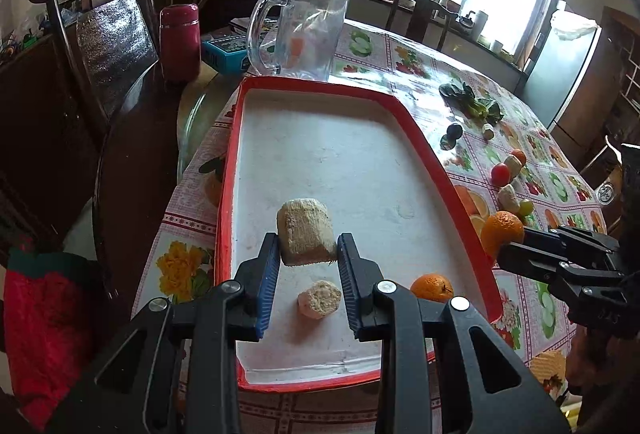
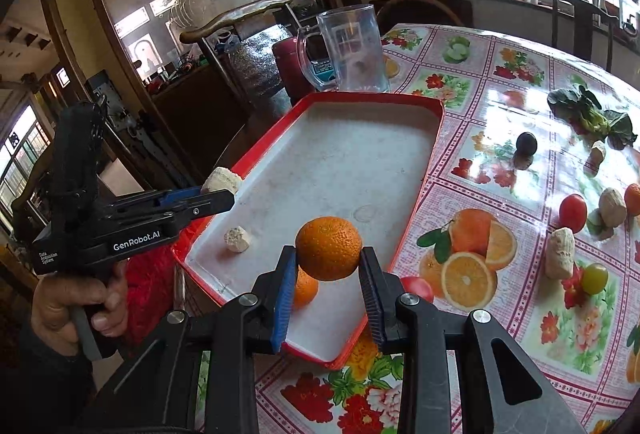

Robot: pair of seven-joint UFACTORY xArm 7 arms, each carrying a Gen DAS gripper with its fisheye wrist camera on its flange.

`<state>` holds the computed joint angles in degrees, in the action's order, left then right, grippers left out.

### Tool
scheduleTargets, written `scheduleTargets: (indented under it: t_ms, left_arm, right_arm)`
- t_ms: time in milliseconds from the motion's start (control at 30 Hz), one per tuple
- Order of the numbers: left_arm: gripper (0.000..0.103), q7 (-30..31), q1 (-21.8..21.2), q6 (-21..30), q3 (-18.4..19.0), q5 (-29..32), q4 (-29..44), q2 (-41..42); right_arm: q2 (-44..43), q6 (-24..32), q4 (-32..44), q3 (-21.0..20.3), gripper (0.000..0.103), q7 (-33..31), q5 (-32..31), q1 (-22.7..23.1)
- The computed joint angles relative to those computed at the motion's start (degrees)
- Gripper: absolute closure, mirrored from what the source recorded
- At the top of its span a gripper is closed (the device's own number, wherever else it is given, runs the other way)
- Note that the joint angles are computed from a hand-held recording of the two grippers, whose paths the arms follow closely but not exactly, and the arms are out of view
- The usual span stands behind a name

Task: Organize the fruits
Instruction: 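Lower and release the white piece with the left tool while the right tool releases the orange in the tray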

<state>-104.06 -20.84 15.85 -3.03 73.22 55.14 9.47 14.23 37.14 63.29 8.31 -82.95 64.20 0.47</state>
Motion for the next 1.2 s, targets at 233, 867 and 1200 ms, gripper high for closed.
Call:
scheduleTargets:
  t_ms: [233, 867, 1200]
  left_arm:
    - [0.076, 2.8, -0.2, -1.2, 1.2, -2.7, 1.7, 2.8]
    - [0.076, 10.0, -2.6, -2.7, 4.4, -10.9, 1.9, 5.3]
    - [0.066, 7.5, -4.1, 0.4, 4.1, -9.8, 0.7, 2.9]
  right_arm:
    - [3.1, -1.3, 2.1, 1.3, 0.071, 2.4, -3.3, 1.3]
    - [7.7, -5.8, 5.0, 4.8, 0.067, 7.4, -10.3, 0.8]
    - [2.9, -2.2, 1.4, 4.2, 0.063, 2.8, -4.4, -2.0]
